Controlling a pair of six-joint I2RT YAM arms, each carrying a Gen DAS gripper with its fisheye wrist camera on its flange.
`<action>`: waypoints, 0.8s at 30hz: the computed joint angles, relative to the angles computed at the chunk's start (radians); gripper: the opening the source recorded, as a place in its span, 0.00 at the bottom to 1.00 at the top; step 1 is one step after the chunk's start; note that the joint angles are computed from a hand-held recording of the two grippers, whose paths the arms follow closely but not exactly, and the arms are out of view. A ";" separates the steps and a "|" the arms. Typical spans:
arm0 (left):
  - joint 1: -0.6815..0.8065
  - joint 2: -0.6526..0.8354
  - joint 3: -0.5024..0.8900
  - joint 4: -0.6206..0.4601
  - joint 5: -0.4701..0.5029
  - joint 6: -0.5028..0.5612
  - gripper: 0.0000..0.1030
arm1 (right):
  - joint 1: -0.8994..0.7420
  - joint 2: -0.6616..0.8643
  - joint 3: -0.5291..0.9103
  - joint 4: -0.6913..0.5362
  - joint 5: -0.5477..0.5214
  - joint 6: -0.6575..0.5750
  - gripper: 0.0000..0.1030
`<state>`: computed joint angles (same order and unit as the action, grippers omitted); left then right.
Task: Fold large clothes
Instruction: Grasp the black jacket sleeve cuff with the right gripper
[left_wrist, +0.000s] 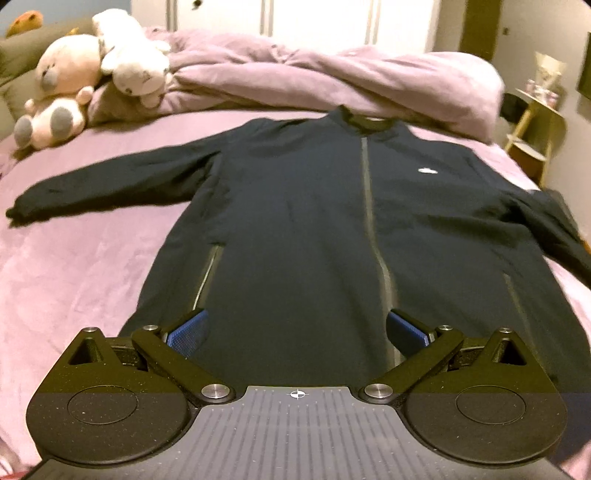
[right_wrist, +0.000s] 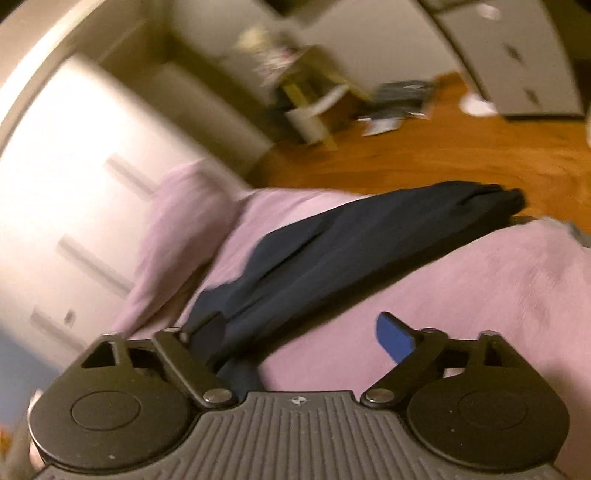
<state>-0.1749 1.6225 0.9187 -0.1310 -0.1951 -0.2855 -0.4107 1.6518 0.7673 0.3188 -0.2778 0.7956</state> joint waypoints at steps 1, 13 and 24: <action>0.003 0.029 0.010 0.012 -0.011 -0.001 1.00 | -0.019 0.060 0.039 0.000 0.005 0.031 0.60; 0.047 0.255 0.123 -0.017 -0.067 0.024 1.00 | -0.133 0.494 0.195 0.286 -0.023 0.462 0.27; 0.068 0.267 0.098 0.020 -0.024 0.040 1.00 | 0.152 0.284 0.396 -0.050 0.347 -0.324 0.11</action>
<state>-0.1065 1.8892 1.0169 -0.1111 -0.2194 -0.2454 -0.2589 1.9362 1.1631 0.2685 0.0688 0.4718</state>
